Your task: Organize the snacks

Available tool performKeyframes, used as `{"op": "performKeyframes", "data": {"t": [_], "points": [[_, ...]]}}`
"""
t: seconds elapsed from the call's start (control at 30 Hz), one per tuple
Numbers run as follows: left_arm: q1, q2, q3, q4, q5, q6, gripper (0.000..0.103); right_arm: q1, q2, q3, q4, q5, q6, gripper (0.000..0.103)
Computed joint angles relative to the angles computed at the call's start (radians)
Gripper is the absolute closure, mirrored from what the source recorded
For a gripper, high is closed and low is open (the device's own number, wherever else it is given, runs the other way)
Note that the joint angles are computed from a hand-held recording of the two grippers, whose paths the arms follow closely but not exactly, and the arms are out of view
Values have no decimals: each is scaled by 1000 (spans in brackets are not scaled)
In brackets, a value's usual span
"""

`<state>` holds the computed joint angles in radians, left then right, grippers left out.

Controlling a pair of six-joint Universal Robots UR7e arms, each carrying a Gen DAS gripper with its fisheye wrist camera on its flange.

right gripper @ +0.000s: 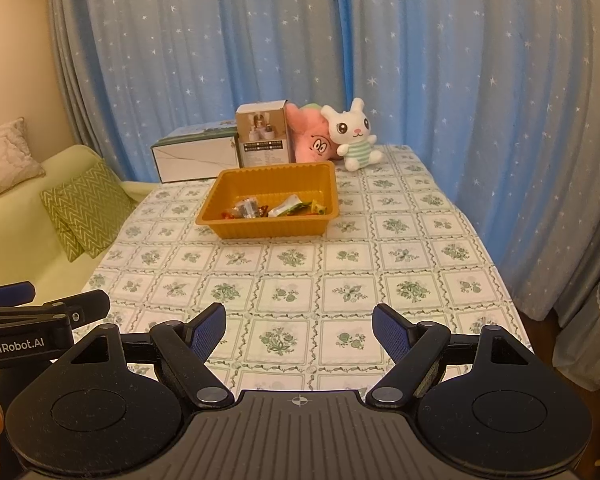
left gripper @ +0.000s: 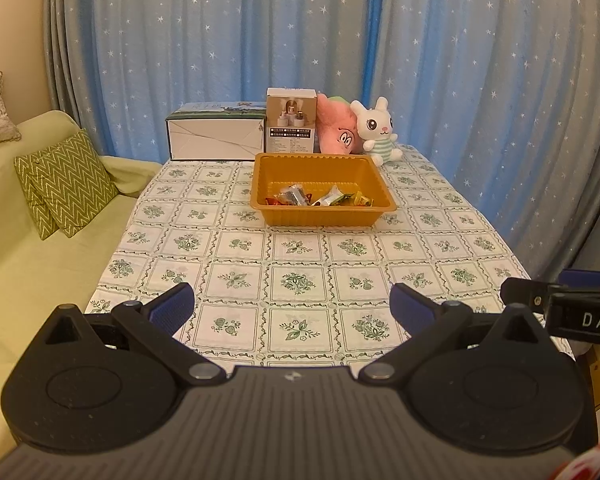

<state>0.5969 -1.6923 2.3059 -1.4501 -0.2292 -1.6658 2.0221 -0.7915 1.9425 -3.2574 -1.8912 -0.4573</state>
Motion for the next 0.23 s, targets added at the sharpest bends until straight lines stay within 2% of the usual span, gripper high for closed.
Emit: {"op": "performKeyframes", "data": {"t": [0.23], "points": [[7, -9, 24, -73, 11, 53, 0, -5, 2, 0, 3, 3, 2, 23]]}}
